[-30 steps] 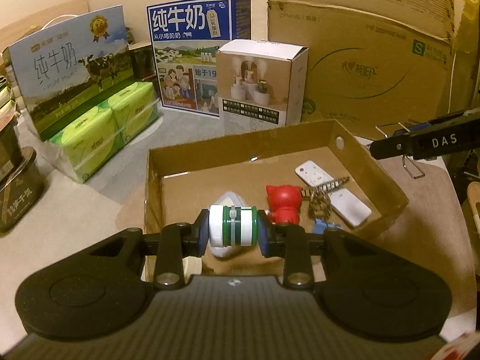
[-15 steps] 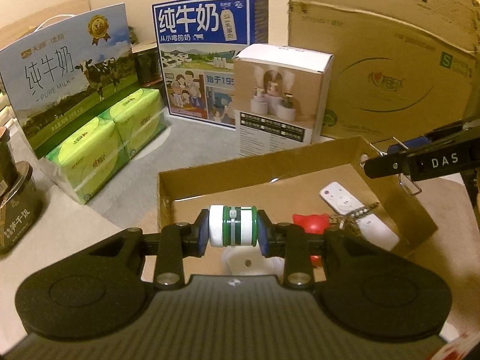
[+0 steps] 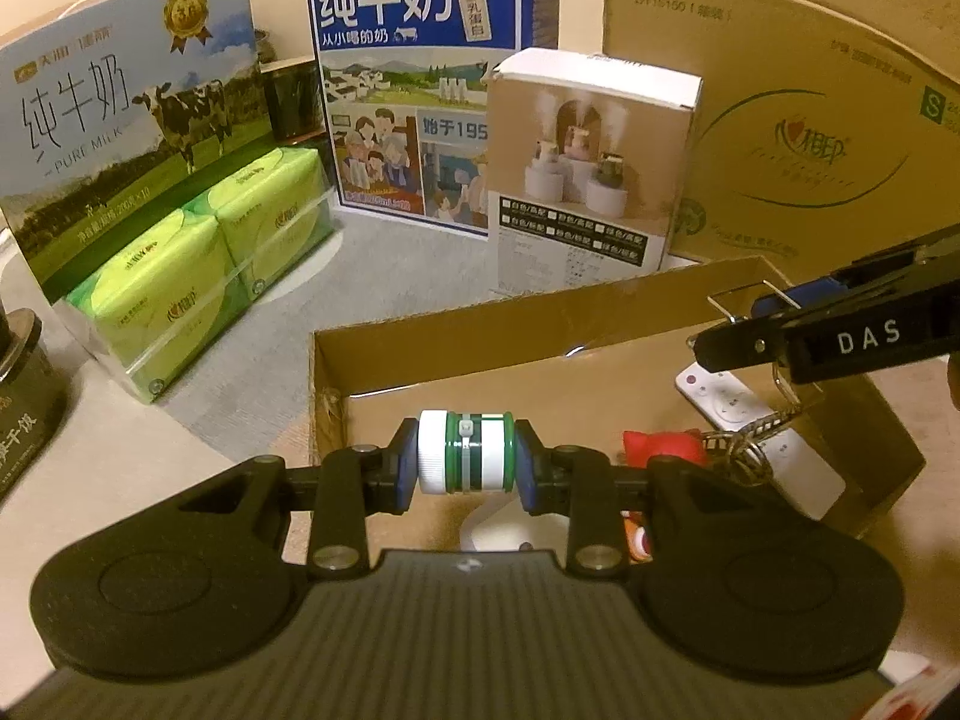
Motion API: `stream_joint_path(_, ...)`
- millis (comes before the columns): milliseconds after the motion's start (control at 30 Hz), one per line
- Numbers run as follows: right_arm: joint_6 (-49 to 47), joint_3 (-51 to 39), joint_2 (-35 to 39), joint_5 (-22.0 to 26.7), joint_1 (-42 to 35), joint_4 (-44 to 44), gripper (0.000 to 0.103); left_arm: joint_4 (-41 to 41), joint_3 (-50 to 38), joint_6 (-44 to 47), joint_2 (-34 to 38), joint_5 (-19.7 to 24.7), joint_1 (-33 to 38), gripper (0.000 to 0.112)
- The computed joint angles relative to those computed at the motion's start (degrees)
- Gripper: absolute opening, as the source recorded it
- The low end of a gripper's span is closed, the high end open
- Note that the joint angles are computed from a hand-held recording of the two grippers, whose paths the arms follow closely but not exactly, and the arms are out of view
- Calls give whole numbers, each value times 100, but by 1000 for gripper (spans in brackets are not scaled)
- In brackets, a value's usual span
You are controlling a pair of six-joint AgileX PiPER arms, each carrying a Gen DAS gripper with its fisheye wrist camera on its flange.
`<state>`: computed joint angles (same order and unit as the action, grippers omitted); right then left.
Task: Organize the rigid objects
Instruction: 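Carry the spool and wire rack into the cardboard box, then open both tools to release the spool and wire rack in the box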
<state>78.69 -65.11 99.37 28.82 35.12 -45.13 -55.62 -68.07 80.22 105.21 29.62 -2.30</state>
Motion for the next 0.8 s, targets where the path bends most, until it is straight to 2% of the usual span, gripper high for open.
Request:
stream_joint_path(267,-73,-202,242,-48,11,90,53,-126,-73,79,135,-164,-19,29)
stream_joint_path(800,-14,-359,303,20,118,133,53,-123,19,189,-47,54,225,29)
